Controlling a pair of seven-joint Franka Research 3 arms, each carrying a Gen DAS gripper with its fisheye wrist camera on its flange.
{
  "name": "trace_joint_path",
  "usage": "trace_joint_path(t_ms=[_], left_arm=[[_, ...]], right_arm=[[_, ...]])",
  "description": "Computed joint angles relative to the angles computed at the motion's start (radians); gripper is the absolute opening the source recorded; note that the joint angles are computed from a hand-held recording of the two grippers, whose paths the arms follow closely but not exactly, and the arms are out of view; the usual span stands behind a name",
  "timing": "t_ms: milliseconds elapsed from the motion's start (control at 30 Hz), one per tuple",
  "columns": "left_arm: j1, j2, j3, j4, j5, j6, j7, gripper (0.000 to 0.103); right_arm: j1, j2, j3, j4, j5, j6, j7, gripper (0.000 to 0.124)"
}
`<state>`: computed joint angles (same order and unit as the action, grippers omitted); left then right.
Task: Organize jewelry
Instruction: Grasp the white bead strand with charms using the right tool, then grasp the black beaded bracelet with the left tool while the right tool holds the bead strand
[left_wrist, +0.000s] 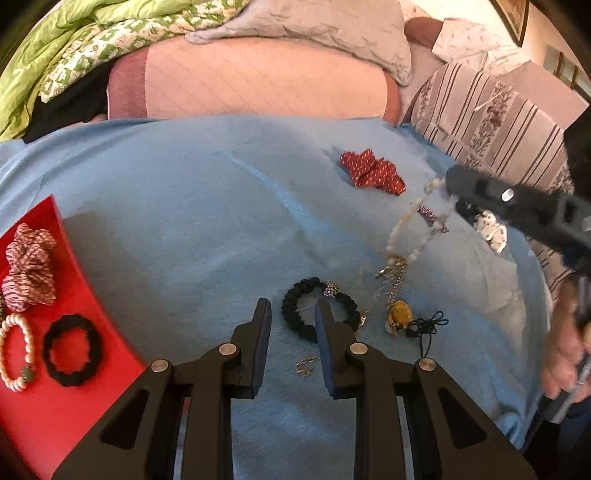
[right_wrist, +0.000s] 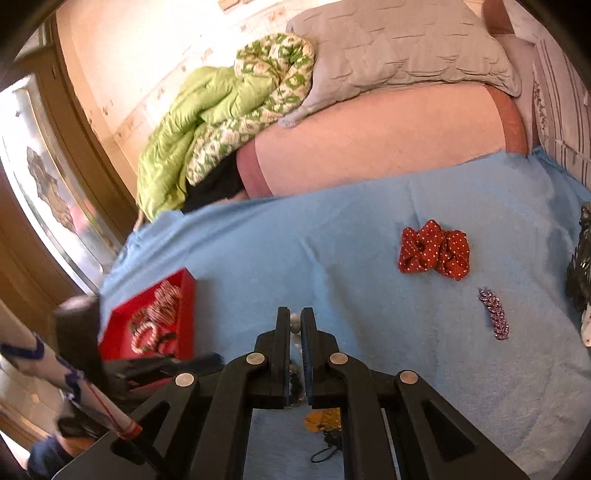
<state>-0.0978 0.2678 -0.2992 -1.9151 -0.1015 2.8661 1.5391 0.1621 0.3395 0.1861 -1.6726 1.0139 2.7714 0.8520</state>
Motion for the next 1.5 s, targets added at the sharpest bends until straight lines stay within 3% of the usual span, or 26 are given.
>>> trace_joint_path(t_ms=[33,100,200,333,433,500,533,567,600,667,767,900,967,1067,1167,1233,1467,1500], left_arm=[[-0.032,0.008,0.031,0.009,0.053,-0.005,-0.043,0.023],[-0.078,0.023,0.077,0.026,0.15,-0.015,-0.123,0.023],[-0.132,0.047,0.138,0.057,0.293,-0.041,-0.249,0.023],[-0.137,0.079,0.14,0.087,0.373,-0.062,-0.318,0.024],[-0.143,0.085,0.146,0.099,0.417,-0.072,-0.365,0.02],[-0.139,0.09,0.143,0.104,0.431,-0.075,-0.385,0.009],[-0.13,0.088,0.135,0.102,0.425,-0.072,-0.383,0.008],[-0.124,0.087,0.13,0.1,0.423,-0.07,-0.382,0.008],[-0.122,0.085,0.127,0.099,0.425,-0.073,-0.38,0.008],[-0.112,0.079,0.119,0.091,0.42,-0.067,-0.373,0.007],[-0.092,0.057,0.107,0.063,0.395,-0.012,-0.358,0.007],[-0.033,-0.002,0.06,-0.011,0.323,0.141,-0.3,0.007],[0.002,-0.025,0.027,-0.039,0.275,0.194,-0.261,0.007],[0.019,-0.06,0.022,-0.073,0.251,0.255,-0.246,0.007],[0.001,-0.08,0.05,-0.085,0.269,0.274,-0.266,0.007],[-0.039,-0.096,0.105,-0.095,0.326,0.278,-0.313,0.007],[-0.042,-0.121,0.126,-0.113,0.378,0.263,-0.346,0.007],[-0.025,-0.127,0.109,-0.12,0.362,0.262,-0.328,0.007]], right_arm=[[-0.002,0.0,0.004,0.001,0.01,-0.001,-0.004,0.006],[-0.047,-0.008,0.051,0.009,0.152,-0.033,-0.118,0.006],[-0.063,-0.031,0.067,0.01,0.337,-0.066,-0.277,0.006],[-0.064,-0.079,0.055,-0.014,0.559,-0.103,-0.47,0.006],[-0.04,-0.105,0.027,-0.023,0.649,-0.101,-0.559,0.006],[-0.009,-0.106,0.011,-0.015,0.62,-0.05,-0.571,0.006],[0.044,-0.09,-0.014,-0.005,0.513,0.045,-0.513,0.006],[0.08,-0.076,-0.042,-0.003,0.394,0.088,-0.409,0.006],[0.081,-0.061,-0.049,0.001,0.345,0.076,-0.334,0.006],[0.016,-0.049,-0.017,0.012,0.401,-0.028,-0.3,0.006],[0.018,-0.05,-0.018,0.016,0.411,0.009,-0.313,0.006],[0.004,-0.072,-0.011,0.011,0.52,0.002,-0.413,0.006],[0.004,-0.083,-0.014,0.006,0.562,-0.011,-0.457,0.006],[0.019,-0.089,-0.024,0.001,0.573,-0.013,-0.48,0.006],[0.027,-0.088,-0.03,0.0,0.563,-0.025,-0.476,0.006],[0.032,-0.083,-0.032,0.003,0.552,-0.029,-0.468,0.006],[0.041,-0.058,-0.023,0.023,0.491,-0.035,-0.43,0.006],[0.043,-0.054,-0.02,0.026,0.483,-0.037,-0.426,0.006]])
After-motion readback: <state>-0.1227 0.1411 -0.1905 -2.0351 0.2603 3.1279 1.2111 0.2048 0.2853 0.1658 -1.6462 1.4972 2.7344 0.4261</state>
